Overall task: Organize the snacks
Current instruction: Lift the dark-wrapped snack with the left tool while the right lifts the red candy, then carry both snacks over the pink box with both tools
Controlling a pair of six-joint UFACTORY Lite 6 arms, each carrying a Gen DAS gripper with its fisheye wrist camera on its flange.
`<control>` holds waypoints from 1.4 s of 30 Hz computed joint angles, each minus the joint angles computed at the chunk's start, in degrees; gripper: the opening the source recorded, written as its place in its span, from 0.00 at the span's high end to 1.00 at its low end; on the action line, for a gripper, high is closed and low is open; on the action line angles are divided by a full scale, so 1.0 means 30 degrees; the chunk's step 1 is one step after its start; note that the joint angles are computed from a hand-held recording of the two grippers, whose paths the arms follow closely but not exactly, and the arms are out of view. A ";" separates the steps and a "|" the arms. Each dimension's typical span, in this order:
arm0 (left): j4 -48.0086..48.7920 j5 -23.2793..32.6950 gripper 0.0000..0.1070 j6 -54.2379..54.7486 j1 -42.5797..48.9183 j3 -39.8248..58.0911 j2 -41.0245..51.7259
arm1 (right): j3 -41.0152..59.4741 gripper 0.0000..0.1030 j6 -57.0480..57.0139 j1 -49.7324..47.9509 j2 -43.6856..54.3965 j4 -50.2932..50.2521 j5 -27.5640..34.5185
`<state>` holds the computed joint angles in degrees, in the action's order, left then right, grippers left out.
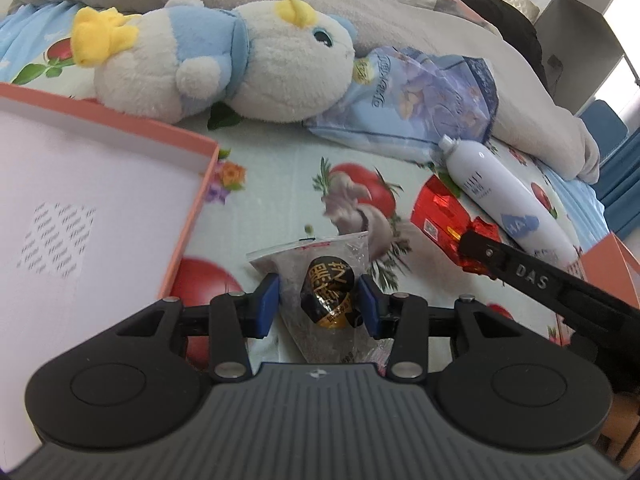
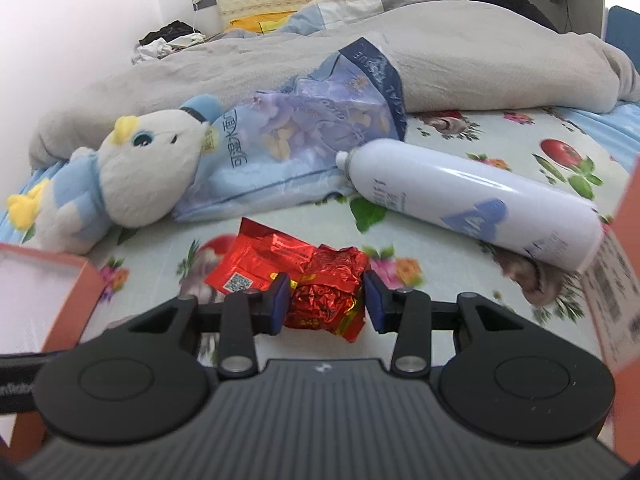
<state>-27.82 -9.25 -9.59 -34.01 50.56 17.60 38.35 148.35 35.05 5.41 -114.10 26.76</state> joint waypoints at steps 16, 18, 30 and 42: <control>-1.7126 -0.1271 0.55 1.4413 -0.4560 -0.3970 -0.5085 | -0.6312 0.59 -0.8889 0.6154 -0.9428 1.2458 0.2397; -1.9141 -0.1708 0.55 1.5943 -0.5350 -0.4339 -0.5703 | -0.6614 0.59 -0.9684 0.7153 -1.0209 1.3776 0.3055; -2.7661 -0.4140 0.59 2.2584 -0.8868 -0.5735 -0.8970 | -0.7273 0.59 -1.2139 1.4376 -1.5013 1.9888 0.9684; -3.1173 -0.6727 0.60 2.5064 -1.1493 -0.4198 -0.9717 | -0.6049 0.59 -1.2462 1.9146 -1.7703 2.1838 1.5730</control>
<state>-121.34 -29.43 65.60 -68.49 37.96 -11.55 20.20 110.96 92.48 -47.70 -48.58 73.95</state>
